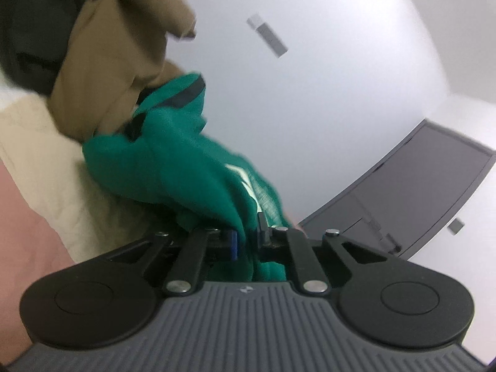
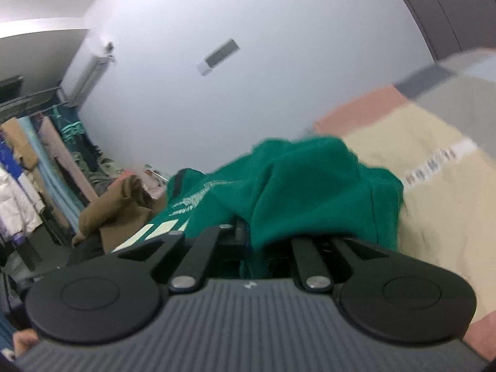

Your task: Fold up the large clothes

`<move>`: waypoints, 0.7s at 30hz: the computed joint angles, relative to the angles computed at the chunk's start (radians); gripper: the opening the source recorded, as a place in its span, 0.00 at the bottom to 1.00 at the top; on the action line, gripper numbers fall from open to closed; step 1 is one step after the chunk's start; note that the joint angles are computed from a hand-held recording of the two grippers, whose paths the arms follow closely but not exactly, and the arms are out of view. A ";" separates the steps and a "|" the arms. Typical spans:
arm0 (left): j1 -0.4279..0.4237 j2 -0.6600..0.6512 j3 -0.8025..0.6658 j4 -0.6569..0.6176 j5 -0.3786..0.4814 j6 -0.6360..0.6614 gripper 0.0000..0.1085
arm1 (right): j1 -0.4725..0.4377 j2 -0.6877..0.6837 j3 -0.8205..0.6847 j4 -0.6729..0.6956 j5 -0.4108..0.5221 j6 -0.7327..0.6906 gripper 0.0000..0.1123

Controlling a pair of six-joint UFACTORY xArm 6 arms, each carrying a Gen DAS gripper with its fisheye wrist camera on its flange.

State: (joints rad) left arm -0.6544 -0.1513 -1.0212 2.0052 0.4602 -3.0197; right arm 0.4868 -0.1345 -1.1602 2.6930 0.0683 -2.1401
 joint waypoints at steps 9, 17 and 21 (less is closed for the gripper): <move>-0.194 -0.287 0.197 -0.169 0.162 0.235 0.09 | 0.011 -0.260 0.163 0.182 0.044 -0.294 0.08; -0.355 -0.444 0.267 -0.170 0.285 0.298 0.09 | 0.044 -0.538 0.309 0.218 0.063 -0.376 0.08; -0.361 -0.451 0.282 -0.215 0.286 0.347 0.10 | 0.032 -0.539 0.300 0.156 0.022 -0.289 0.08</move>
